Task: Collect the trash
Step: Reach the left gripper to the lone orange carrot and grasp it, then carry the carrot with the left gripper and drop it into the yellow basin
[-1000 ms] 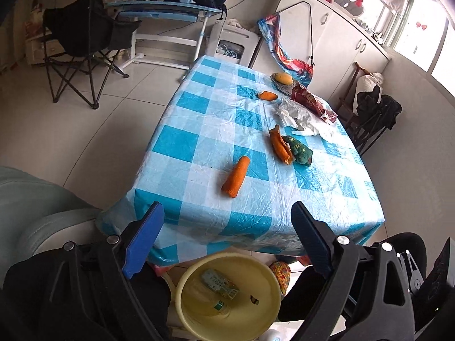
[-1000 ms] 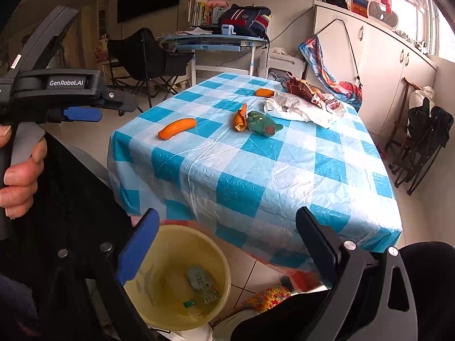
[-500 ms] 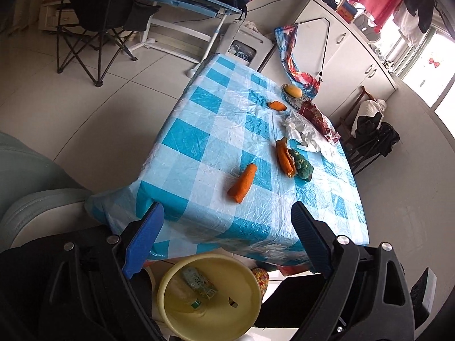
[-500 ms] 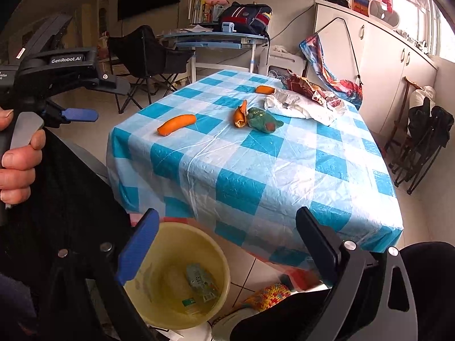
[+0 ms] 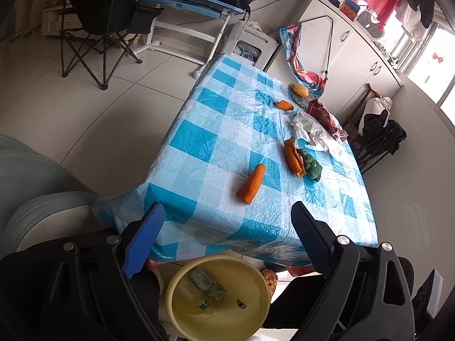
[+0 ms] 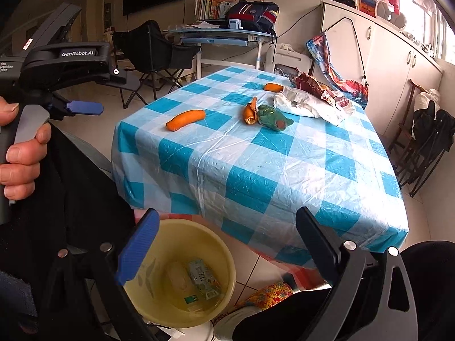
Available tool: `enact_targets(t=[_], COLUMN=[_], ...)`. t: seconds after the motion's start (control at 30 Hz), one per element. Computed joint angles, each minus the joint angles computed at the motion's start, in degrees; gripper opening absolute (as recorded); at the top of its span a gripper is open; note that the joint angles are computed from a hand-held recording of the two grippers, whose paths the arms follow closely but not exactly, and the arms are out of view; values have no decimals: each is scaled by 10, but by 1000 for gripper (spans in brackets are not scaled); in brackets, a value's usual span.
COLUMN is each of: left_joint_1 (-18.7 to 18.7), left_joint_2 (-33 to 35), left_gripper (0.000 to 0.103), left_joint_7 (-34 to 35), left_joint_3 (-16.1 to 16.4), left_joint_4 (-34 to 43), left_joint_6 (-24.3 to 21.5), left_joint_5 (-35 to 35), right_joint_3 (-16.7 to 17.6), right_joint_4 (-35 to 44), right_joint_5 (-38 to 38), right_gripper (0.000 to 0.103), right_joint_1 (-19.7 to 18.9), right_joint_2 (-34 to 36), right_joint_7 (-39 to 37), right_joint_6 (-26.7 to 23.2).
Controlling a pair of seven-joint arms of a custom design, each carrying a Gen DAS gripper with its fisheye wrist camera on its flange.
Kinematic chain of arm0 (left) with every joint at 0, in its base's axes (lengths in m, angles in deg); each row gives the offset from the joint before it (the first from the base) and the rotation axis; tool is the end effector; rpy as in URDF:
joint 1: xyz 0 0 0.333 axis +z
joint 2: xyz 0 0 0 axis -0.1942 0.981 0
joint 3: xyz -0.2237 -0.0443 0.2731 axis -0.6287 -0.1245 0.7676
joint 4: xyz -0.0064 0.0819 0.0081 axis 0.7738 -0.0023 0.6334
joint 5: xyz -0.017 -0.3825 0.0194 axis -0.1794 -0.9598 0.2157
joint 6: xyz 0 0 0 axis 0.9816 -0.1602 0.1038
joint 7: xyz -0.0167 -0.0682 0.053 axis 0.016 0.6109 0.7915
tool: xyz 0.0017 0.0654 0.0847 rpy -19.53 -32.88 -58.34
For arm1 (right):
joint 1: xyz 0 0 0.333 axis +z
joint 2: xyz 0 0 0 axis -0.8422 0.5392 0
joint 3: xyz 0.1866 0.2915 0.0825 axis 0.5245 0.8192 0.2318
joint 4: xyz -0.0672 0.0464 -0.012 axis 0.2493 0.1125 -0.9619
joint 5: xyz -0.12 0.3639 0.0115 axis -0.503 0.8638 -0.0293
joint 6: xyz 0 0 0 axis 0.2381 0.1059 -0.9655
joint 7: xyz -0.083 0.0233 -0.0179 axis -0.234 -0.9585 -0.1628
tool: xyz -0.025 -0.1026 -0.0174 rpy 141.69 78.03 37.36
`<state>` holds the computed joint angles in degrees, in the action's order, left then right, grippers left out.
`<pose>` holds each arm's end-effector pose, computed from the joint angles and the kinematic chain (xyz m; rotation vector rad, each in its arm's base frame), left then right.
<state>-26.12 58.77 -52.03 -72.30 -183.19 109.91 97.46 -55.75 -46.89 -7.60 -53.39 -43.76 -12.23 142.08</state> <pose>0.6075 -0.1418 0.3757 -2.3372 1.1921 -0.8962 0.6139 0.3081 0.3503 -2.1685 0.9216 -0.4761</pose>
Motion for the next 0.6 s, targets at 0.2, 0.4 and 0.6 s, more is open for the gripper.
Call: enact_targets(t=[0.2, 0.4, 0.6], left_joint_1=[52, 60, 11], left_joint_2=[22, 84, 167], left_gripper=[87, 87, 76], left_joint_7=[151, 343, 431], left_joint_3=[-65, -116, -80], left_joint_4=[12, 109, 238], left_joint_6=[-21, -134, -238], left_joint_5=[-133, -251, -284], right_joint_3=[64, 134, 184], right_joint_4=[3, 21, 35], right_joint_5=[0, 21, 52], right_gripper=[93, 93, 93], right_joint_1=[-56, -121, -167], right_joint_2=[17, 50, 78], right_joint_7=[-3, -6, -18], right_joint_6=[-7, -30, -46])
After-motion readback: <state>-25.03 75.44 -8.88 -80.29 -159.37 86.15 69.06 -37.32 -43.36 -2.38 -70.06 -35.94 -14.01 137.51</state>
